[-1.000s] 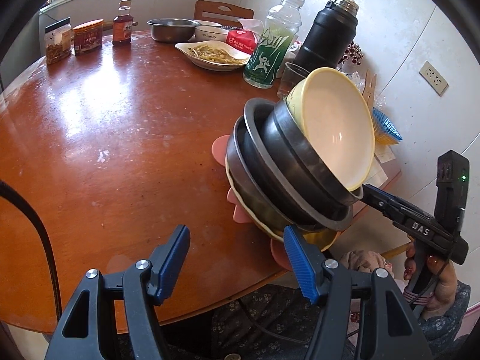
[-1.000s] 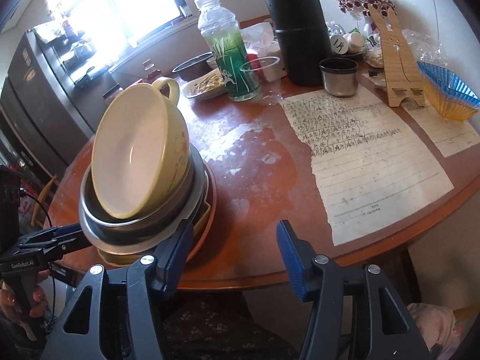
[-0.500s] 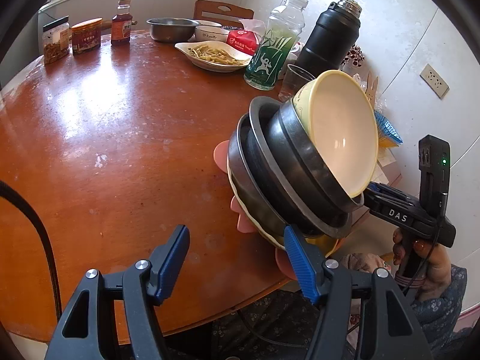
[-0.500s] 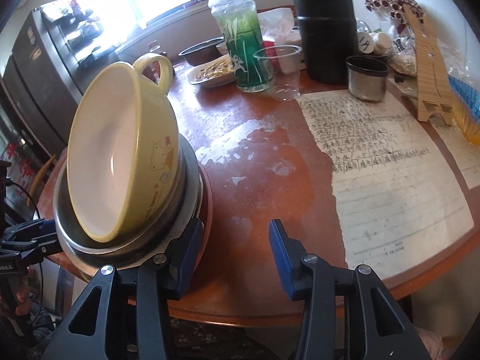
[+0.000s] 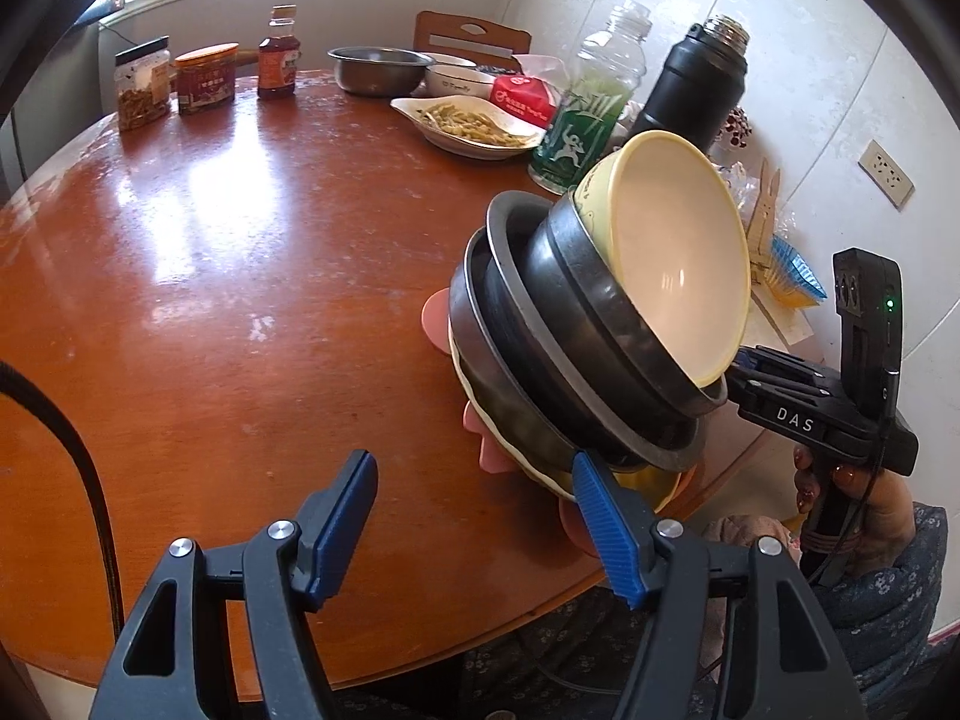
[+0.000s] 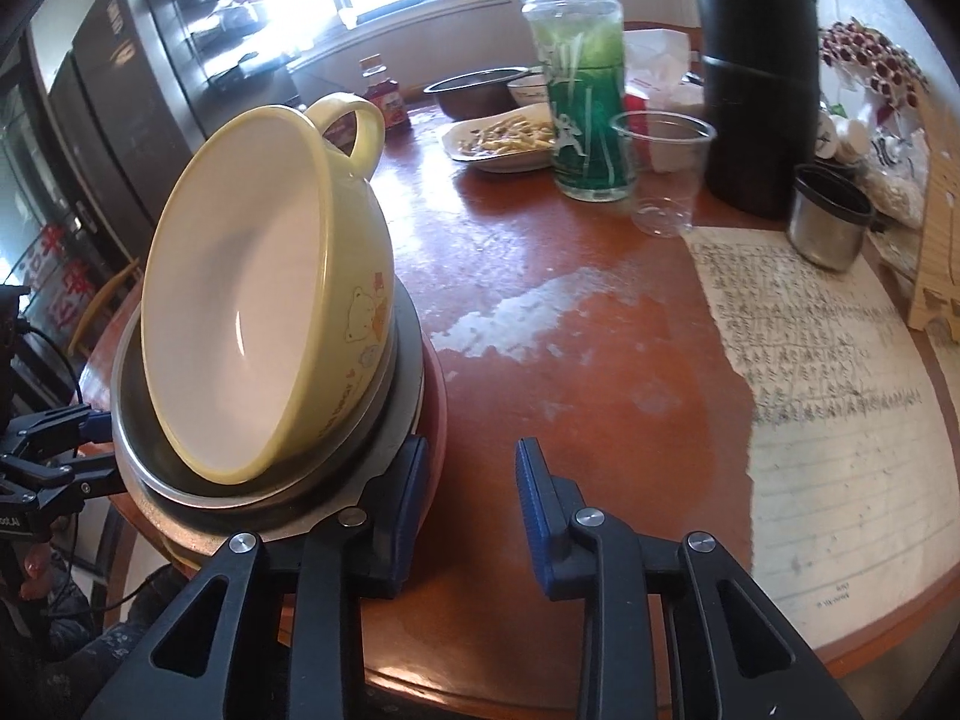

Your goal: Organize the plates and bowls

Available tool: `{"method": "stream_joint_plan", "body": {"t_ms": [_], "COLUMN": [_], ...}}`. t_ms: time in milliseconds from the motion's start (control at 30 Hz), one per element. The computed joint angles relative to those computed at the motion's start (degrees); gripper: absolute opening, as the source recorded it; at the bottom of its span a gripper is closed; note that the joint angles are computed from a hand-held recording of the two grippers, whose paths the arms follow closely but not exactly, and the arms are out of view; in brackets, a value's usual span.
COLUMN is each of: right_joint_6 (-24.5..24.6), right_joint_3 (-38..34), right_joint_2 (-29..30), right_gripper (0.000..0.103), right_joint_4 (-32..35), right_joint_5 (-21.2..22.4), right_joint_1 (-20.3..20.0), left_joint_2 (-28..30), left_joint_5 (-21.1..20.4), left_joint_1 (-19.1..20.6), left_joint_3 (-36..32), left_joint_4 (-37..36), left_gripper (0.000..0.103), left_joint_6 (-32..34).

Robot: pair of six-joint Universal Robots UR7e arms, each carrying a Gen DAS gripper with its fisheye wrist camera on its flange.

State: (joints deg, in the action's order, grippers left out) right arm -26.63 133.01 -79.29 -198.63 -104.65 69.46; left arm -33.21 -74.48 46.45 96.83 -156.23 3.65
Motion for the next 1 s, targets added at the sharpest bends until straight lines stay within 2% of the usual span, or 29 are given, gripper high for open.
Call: {"method": "stream_joint_plan", "body": {"t_ms": [367,567,1000], "right_joint_6": [-1.0,-1.29,-1.97], "right_joint_3": [-5.86,-9.26,-14.17], "right_joint_2": [6.04,9.62,14.62], "right_gripper": [0.032,0.032,0.032], "right_joint_4": [4.45,6.5,10.84], "right_joint_5": [-1.45,-2.82,-2.53], "right_joint_1": [4.86,7.52,10.67], "left_joint_2": [-2.28,-2.95,-2.88], "left_joint_5": [5.02,6.02,6.9], "left_joint_1": [2.49,4.01,6.09], "left_joint_3": [0.33,-0.24,-1.92], "left_joint_4": [-1.49,-1.55,0.31], "left_gripper": [0.068,0.068,0.067], "left_joint_6": [-0.24,-0.87,-0.9]}}
